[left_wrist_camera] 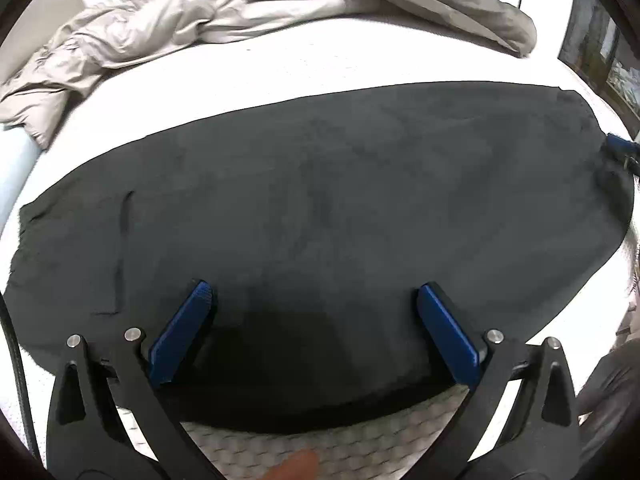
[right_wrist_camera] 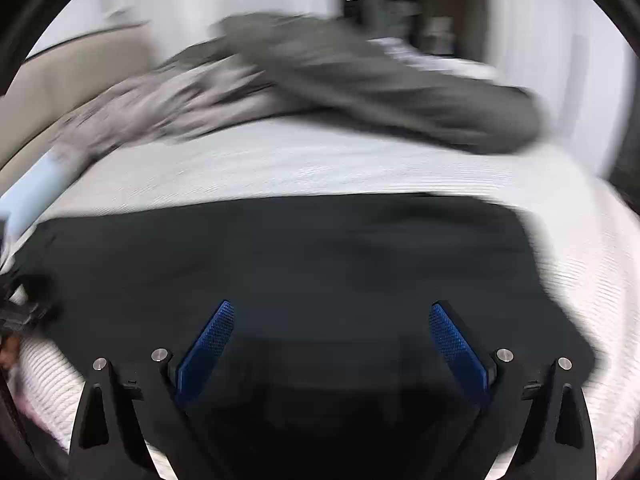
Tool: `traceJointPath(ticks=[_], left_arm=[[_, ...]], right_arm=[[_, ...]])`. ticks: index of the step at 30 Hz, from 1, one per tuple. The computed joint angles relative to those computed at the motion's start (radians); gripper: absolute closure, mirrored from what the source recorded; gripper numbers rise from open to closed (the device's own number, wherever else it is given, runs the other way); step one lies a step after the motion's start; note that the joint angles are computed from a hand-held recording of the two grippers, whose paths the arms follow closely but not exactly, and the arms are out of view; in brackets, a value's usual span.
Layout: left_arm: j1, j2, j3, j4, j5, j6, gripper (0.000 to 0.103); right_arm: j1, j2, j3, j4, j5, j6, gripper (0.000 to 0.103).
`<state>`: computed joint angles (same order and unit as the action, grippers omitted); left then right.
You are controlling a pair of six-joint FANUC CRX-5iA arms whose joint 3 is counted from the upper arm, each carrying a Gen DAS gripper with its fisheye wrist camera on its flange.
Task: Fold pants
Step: 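Close the left tool on the pants edge near the pocket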
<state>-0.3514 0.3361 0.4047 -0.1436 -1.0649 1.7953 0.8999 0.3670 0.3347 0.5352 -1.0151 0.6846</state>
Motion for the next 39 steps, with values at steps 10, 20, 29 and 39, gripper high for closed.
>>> traceJointPath(ticks=[10, 20, 29, 39], left_arm=[[0.245, -0.212, -0.313, 0.059, 0.131, -0.005, 0.0], [0.309, -0.223, -0.308, 0.096, 0.163, 0.012, 0.001], [0.343, -0.244, -0.34, 0.001, 0.141, 0.029, 0.051], [0.327, -0.055, -0.108, 0.051, 0.056, 0.006, 0.059]], right_arm=[[-0.002, 0.108, 0.125, -0.035, -0.222, 0.099, 0.002], [-0.016, 0.126, 0.147, 0.024, -0.224, 0.042, 0.001], [-0.024, 0.172, 0.194, -0.009, -0.245, 0.12, 0.002], [-0.004, 0.187, 0.257, -0.089, -0.176, 0.171, 0.001]])
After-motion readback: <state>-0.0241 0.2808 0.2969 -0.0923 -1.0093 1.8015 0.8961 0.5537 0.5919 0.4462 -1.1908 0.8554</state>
